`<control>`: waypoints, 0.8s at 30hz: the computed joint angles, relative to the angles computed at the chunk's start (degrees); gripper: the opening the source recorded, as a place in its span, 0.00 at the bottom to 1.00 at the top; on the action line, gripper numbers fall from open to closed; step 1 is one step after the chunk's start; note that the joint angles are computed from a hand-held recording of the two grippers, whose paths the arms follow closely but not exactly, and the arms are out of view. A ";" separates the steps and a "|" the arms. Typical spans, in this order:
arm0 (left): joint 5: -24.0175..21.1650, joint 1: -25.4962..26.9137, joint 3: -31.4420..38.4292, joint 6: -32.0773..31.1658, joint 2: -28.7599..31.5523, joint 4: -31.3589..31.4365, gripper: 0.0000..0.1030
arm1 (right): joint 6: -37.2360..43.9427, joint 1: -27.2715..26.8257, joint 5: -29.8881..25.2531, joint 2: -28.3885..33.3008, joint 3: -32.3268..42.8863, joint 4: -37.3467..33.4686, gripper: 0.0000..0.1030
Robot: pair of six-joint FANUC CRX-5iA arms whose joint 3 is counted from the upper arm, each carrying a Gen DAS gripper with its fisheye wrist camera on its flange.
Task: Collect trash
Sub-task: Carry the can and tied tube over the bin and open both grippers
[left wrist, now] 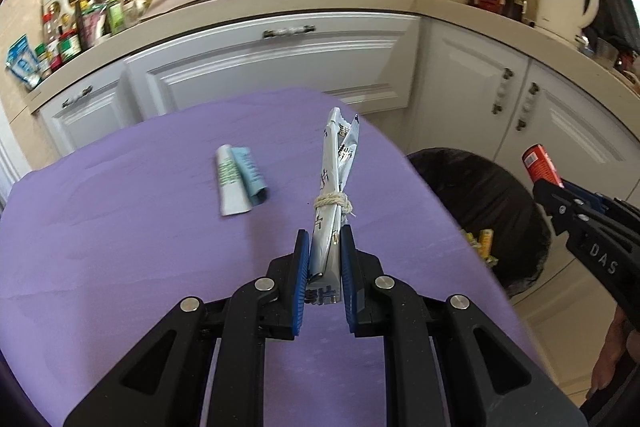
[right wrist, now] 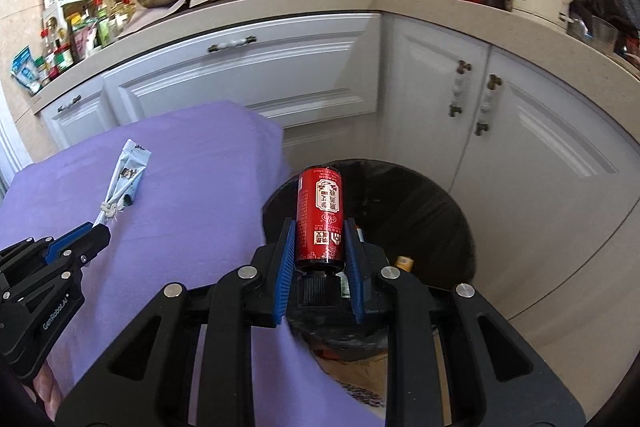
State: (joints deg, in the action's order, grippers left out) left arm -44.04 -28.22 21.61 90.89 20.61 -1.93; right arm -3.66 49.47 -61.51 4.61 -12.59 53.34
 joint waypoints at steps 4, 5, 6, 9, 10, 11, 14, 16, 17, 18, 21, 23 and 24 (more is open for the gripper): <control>1.19 -1.46 1.55 -0.53 1.11 0.17 0.16 | -0.89 -0.73 -0.23 -1.15 -1.40 0.91 0.23; 1.31 -1.87 2.25 -0.72 1.65 0.20 0.16 | -1.21 -1.05 -0.13 -1.49 -1.88 1.33 0.23; 1.45 -2.18 2.67 -0.69 1.95 0.08 0.16 | -1.47 -1.21 -0.04 -1.79 -2.30 1.67 0.23; 1.76 -3.20 4.85 -0.40 3.64 -0.29 0.16 | -1.93 -2.05 0.12 -2.31 -3.05 2.49 0.23; 1.76 -3.45 5.54 -0.33 4.21 -0.27 0.16 | -2.10 -2.41 0.20 -2.48 -3.30 2.72 0.23; 1.54 -3.71 6.32 -0.30 4.77 -0.41 0.16 | -2.01 -2.84 0.39 -2.46 -3.27 2.75 0.23; 0.95 -4.43 8.26 -0.25 6.25 -0.71 0.16 | -2.24 -3.70 0.81 -2.60 -3.55 2.91 0.23; 0.21 -4.82 9.80 -0.35 7.43 -0.67 0.16 | -2.31 -4.32 1.16 -2.69 -3.82 2.96 0.23; -0.15 -4.95 10.45 -0.28 7.91 -0.66 0.16 | -2.49 -4.72 1.47 -2.74 -4.01 3.02 0.23; -0.46 -5.07 11.11 -0.21 8.44 -0.62 0.16 | -2.58 -5.00 1.67 -2.79 -4.16 3.07 0.23; -1.70 -5.51 13.41 0.22 10.11 -1.12 0.16 | -2.67 -5.94 2.34 -2.65 -4.36 2.97 0.23; -2.31 -5.80 14.75 0.67 11.09 -1.58 0.16 | -2.63 -6.58 2.71 -2.46 -4.43 2.82 0.23; -2.50 -5.93 15.18 0.94 11.40 -1.84 0.16 | -2.64 -6.85 2.90 -2.37 -4.48 2.73 0.23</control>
State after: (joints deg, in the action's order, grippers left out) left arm -46.54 -34.15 36.79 91.84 32.01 -3.76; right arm -6.31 42.62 -58.62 2.24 -17.07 56.07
